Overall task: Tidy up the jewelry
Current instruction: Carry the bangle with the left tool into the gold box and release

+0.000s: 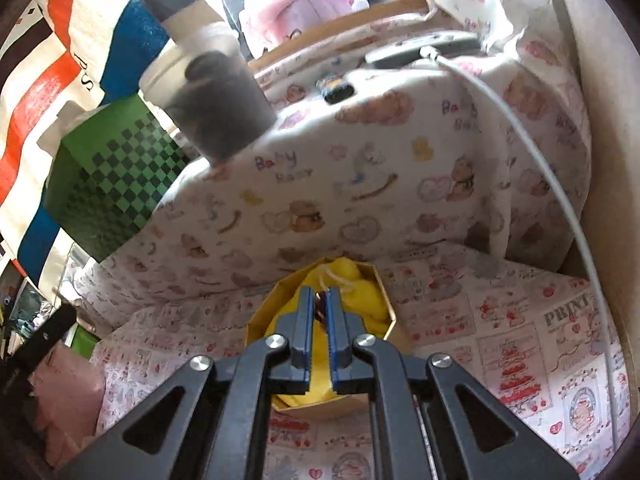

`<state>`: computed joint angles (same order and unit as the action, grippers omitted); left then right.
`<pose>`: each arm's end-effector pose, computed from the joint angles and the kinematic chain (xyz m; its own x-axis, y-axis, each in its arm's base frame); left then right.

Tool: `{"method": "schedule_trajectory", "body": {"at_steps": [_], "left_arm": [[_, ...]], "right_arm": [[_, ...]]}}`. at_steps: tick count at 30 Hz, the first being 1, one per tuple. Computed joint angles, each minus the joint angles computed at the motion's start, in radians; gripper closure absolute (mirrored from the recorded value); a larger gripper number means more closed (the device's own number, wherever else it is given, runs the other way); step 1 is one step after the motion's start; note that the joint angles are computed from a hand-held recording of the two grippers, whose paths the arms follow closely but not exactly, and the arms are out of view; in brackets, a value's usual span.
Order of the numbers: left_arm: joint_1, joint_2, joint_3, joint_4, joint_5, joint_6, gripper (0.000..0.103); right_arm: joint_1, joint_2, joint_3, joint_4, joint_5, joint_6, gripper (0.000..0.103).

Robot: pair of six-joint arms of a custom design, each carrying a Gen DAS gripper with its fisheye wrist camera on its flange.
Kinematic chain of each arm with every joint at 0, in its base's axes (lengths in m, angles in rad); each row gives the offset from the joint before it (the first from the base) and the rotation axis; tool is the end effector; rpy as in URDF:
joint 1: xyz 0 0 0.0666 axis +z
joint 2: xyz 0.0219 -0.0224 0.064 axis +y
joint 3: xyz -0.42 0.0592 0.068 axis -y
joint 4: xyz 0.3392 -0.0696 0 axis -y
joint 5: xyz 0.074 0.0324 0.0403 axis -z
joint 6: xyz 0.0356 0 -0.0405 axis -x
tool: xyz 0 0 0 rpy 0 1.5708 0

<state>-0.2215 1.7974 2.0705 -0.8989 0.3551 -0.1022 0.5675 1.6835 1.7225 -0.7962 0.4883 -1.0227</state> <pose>0.5787 -0.1434 0.5530 -0.5194 0.2150 -0.8270 0.5367 0.8352 -0.1199 0.4748 0.2824 0.4809 -0.4616 0.5996 -0.6537 0.3968 0.7987 0.4524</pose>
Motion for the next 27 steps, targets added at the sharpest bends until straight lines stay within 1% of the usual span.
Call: {"method": "schedule_trajectory", "body": {"at_steps": [1, 2, 3, 4, 6, 7, 8, 9, 10, 12, 13, 15, 17, 18, 20, 21, 22, 23, 24, 26, 27], "left_arm": [[-0.016, 0.003, 0.007, -0.002, 0.003, 0.0, 0.038], [-0.032, 0.01, 0.017, -0.008, 0.006, 0.001, 0.038], [-0.045, 0.017, 0.031, -0.02, 0.011, 0.001, 0.038], [-0.061, 0.028, 0.047, -0.035, 0.017, 0.001, 0.038], [-0.092, 0.053, 0.078, -0.066, 0.027, 0.002, 0.038], [-0.108, 0.072, 0.103, -0.094, 0.04, -0.006, 0.038], [-0.124, 0.091, 0.13, -0.13, 0.053, -0.027, 0.038], [-0.144, 0.113, 0.158, -0.171, 0.052, -0.049, 0.038], [-0.167, 0.134, 0.178, -0.197, 0.026, -0.052, 0.038], [-0.205, 0.166, 0.199, -0.22, -0.023, -0.056, 0.038], [-0.216, 0.177, 0.208, -0.229, -0.03, -0.061, 0.038], [-0.232, 0.204, 0.23, -0.257, -0.037, -0.071, 0.037], [-0.241, 0.241, 0.279, -0.32, -0.033, -0.079, 0.037], [-0.241, 0.246, 0.281, -0.331, -0.028, -0.084, 0.037], [-0.241, 0.246, 0.269, -0.327, -0.022, -0.104, 0.037], [-0.239, 0.239, 0.255, -0.316, -0.02, -0.107, 0.035], [-0.234, 0.23, 0.241, -0.302, -0.012, -0.104, 0.033], [-0.227, 0.223, 0.233, -0.293, 0.002, -0.094, 0.028], [-0.22, 0.217, 0.23, -0.288, 0.016, -0.083, 0.025], [-0.2, 0.208, 0.235, -0.286, 0.041, -0.062, 0.024], [-0.193, 0.208, 0.248, -0.293, 0.039, -0.059, 0.024]], "right_arm": [[0.0, -0.013, -0.014, 0.011, -0.002, -0.012, 0.091], [-0.001, -0.031, -0.038, 0.039, -0.003, -0.027, 0.088], [-0.004, -0.046, -0.058, 0.06, -0.003, -0.035, 0.086], [-0.004, -0.058, -0.068, 0.064, 0.009, -0.046, 0.084], [-0.002, -0.082, -0.087, 0.05, 0.058, -0.094, 0.082], [-0.004, -0.091, -0.097, 0.044, 0.078, -0.123, 0.076], [-0.007, -0.097, -0.101, 0.019, 0.103, -0.169, 0.071], [-0.01, -0.102, -0.108, -0.006, 0.128, -0.217, 0.068], [-0.018, -0.111, -0.125, -0.006, 0.134, -0.246, 0.063], [-0.038, -0.129, -0.161, 0.004, 0.112, -0.285, 0.062], [-0.043, -0.13, -0.169, 0.005, 0.1, -0.303, 0.062], [-0.054, -0.14, -0.192, 0.02, 0.076, -0.326, 0.062], [-0.057, -0.142, -0.197, 0.028, 0.068, -0.327, 0.061], [-0.056, -0.141, -0.195, 0.028, 0.069, -0.323, 0.06], [-0.052, -0.137, -0.183, 0.026, 0.078, -0.308, 0.056], [-0.05, -0.135, -0.179, 0.027, 0.082, -0.303, 0.055], [-0.048, -0.132, -0.173, 0.029, 0.086, -0.298, 0.051], [-0.045, -0.135, -0.174, 0.033, 0.09, -0.296, 0.049], [-0.041, -0.137, -0.174, 0.038, 0.095, -0.292, 0.048], [-0.035, -0.136, -0.169, 0.035, 0.107, -0.29, 0.047], [-0.034, -0.129, -0.158, 0.029, 0.112, -0.289, 0.047]]}}
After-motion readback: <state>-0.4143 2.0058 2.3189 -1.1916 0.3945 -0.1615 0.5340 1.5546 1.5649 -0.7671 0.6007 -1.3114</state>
